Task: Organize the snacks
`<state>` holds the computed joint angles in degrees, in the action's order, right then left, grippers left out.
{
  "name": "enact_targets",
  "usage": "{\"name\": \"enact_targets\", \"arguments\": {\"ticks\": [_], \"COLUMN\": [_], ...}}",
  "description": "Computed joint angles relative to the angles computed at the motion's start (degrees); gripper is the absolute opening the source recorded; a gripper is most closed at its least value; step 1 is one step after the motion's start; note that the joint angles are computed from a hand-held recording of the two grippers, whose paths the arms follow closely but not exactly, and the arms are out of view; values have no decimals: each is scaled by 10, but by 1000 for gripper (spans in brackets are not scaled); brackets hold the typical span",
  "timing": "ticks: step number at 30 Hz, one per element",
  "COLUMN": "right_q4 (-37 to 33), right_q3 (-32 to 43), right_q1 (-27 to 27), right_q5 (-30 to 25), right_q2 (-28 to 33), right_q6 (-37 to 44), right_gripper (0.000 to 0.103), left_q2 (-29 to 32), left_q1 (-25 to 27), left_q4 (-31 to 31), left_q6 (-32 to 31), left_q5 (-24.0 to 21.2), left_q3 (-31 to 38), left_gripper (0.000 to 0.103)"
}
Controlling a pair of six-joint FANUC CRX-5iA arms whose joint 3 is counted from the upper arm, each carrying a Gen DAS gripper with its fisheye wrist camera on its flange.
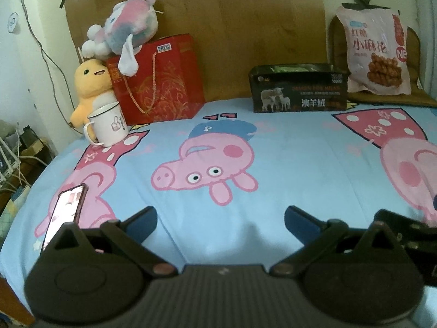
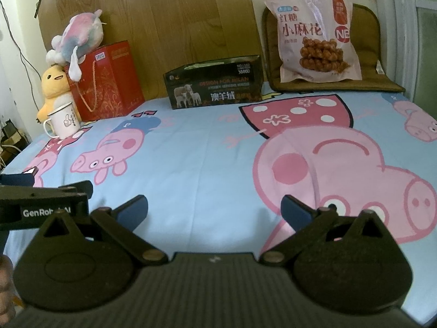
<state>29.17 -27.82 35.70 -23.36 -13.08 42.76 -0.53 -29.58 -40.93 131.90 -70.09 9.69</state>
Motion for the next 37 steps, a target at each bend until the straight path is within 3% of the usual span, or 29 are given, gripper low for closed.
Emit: {"name": "enact_targets", "arguments": {"ticks": [26, 37], "right_q4": [-20, -6], "right_q3": [5, -2], "right_q1": [0, -3], "right_q5": [-4, 6], "right_q2": [5, 4], "right_q6": [13, -6], "right_gripper": [103, 103], "left_q2": [5, -12], "left_q1": [11, 29], "left_q4": [28, 54], "left_q6": [-14, -32], "left_q5": [2, 53], "left_q3": [-7, -31], "left_gripper": [103, 103]}}
